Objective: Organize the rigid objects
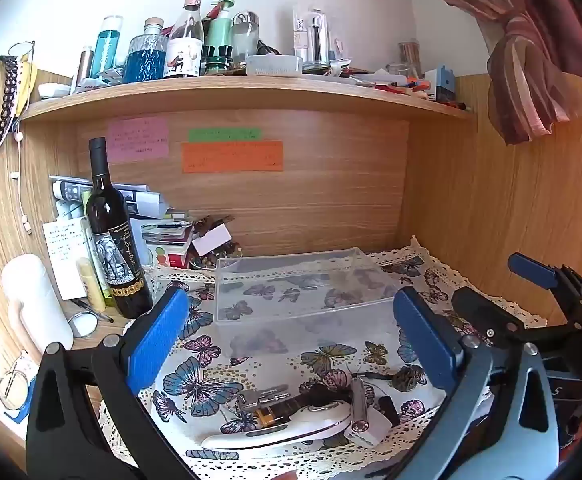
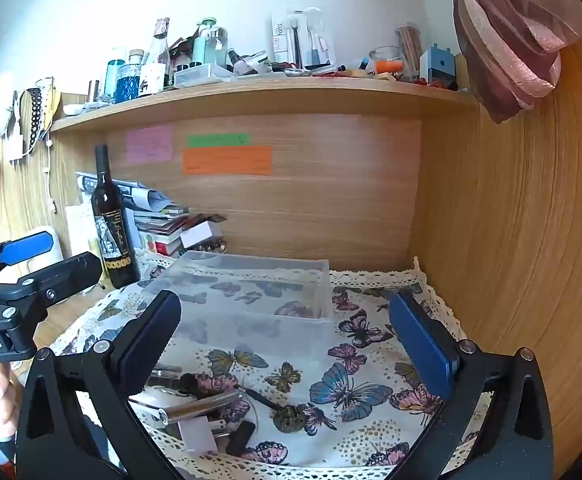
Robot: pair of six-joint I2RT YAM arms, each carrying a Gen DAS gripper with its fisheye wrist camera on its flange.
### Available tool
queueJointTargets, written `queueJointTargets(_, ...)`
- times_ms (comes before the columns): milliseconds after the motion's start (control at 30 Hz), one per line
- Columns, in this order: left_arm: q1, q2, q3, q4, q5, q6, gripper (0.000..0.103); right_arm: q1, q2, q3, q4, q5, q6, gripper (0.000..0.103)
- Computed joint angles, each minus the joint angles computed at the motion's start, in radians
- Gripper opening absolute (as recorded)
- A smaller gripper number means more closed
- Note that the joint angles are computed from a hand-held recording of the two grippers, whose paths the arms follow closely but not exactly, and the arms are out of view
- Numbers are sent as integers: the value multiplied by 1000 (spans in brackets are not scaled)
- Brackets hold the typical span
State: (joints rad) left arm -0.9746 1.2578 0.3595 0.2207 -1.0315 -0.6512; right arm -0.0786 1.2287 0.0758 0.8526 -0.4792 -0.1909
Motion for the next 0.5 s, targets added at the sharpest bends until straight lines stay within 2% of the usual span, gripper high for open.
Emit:
queueJointTargets(100,2,1,-5,17,-7,29,103,0,0,0,0,-1,5,103)
queueJointTargets(200,24,-17,-14,29,31,30,103,-2,1,4,-9,-8,4,103)
queueJointTargets(333,36,-122,10,-88,44,30,103,16,5,8,-5,11,3,103)
queueJointTargets(400,22,-75,3,-35,23,43,103,4,8,6,-1,-3,-1,103)
queueJointTargets(467,19,-71,5,-29,21,45,103,-3,4,7,-6,-9,-4,103)
queueJointTargets(500,7,-44,-14,24,7,49,103,15,9,2,11,10,1,103)
